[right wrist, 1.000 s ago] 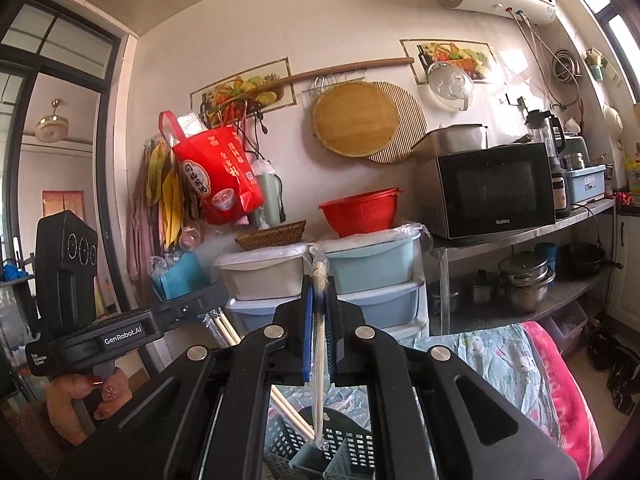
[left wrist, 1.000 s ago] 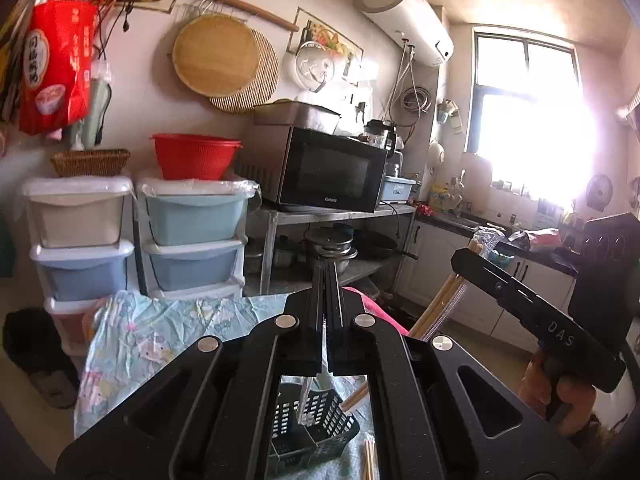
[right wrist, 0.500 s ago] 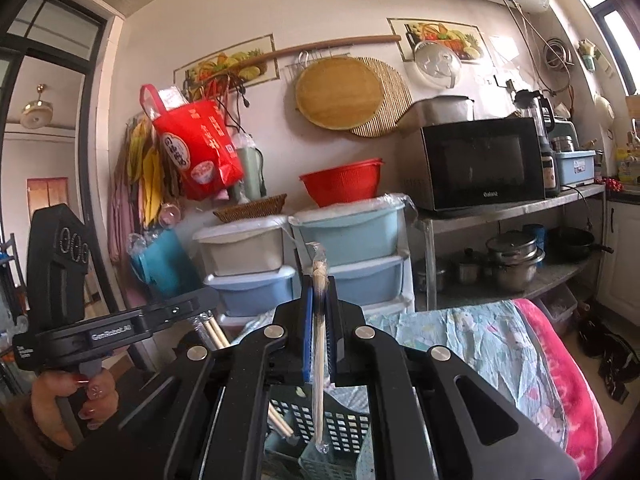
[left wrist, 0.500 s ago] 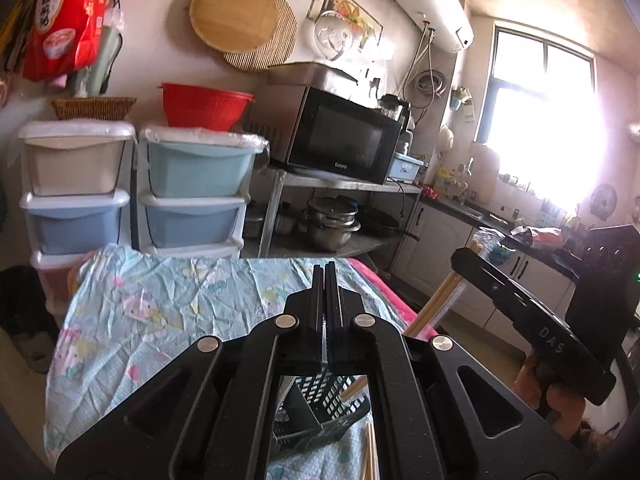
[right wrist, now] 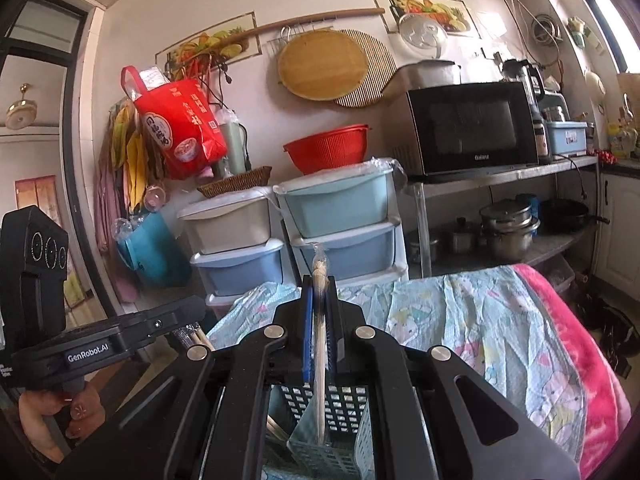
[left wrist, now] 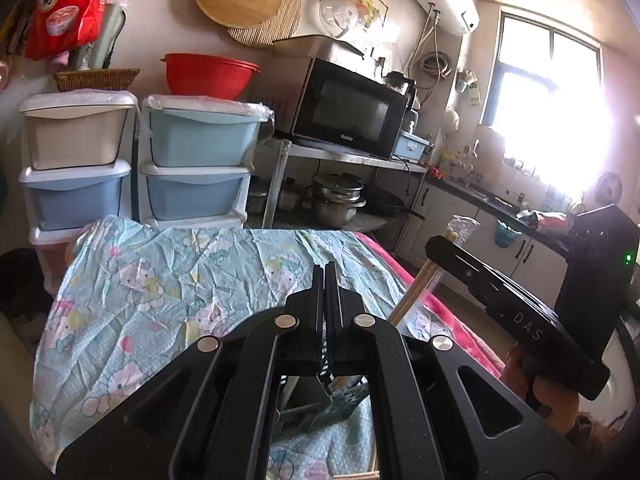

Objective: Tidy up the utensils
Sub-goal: 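Lower the chopsticks into the caddy compartments and open both tools, then withdraw both open tools from the caddy back over the chopstick pile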

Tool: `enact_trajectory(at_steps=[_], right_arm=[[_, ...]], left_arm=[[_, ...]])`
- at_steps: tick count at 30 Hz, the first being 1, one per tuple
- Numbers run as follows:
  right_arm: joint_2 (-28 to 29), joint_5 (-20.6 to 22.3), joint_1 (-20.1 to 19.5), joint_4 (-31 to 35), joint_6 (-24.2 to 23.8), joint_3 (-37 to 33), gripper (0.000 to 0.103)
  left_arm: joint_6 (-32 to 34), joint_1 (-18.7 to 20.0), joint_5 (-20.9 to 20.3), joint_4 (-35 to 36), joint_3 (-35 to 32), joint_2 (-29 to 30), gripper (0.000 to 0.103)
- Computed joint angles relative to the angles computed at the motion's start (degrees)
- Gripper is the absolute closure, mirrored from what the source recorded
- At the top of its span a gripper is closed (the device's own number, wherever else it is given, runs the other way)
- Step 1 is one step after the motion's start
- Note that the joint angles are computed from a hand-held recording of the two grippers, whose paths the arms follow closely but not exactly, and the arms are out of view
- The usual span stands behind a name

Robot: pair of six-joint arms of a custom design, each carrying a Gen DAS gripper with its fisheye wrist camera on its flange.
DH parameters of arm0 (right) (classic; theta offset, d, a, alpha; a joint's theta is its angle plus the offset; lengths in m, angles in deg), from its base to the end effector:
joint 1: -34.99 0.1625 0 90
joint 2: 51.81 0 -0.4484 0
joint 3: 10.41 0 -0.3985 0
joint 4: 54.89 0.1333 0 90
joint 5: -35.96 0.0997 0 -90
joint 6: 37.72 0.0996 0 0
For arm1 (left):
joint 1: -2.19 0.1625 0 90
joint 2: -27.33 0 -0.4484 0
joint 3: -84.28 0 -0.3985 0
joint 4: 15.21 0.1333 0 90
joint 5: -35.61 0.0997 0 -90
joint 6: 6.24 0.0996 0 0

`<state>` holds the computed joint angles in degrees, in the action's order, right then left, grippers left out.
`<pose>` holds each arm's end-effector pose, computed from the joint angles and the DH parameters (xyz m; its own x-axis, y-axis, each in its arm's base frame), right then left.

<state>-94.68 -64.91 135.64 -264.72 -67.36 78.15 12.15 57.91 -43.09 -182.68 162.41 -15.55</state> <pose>0.2471 -0.6946 0.2516 -0.8430 -0.1356 0.5205 -0.5378 0.2318 -0.8106 -0.3206 -0.7417 0.2323 -0.7077 0.6139 -0.3497 0.6748 0.4408 -0.5919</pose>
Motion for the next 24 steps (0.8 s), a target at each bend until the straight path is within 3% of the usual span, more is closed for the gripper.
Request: enact_trajectory(at_steps=[8,11,15,17,19,23,24], right_arm=[[-0.41,-0.86,-0.44,0.01,1.77,1.12,0.095],[-0.87,-1.02,-0.66,-0.33,2.65,1.81,0.075],[-1.66,-1.45,-0.79,-0.80,3.24,3.08,0.068],[-1.96,-1.83,-0.76,-1.55,3.32,3.86,0.063],[-2.28,-2.11,-0.70,-1.91,3.25,4.47,0.058],[-3.05,-2.72,-0.49,-2.41,2.74,5.92,0.049],[-3.25,-2.94,-0.37,-2.85,2.43,6.43,0.047]], left_arm=[[-0.12,0.29,0.56,-0.24,0.59,0.23,0.103],[-0.01,0.35,0.85,0.05,0.44,0.36,0.103],[-0.17,0.42,1.38,-0.03,1.08,0.08,0.103],[-0.42,0.44,1.93,-0.02,1.56,-0.21,0.097],[-0.71,0.47,2.14,-0.28,2.13,-0.56,0.081],[-0.84,0.27,3.00,-1.96,4.01,-1.63,0.073],[-1.08,0.18,3.13,-2.47,4.52,-1.93,0.068]])
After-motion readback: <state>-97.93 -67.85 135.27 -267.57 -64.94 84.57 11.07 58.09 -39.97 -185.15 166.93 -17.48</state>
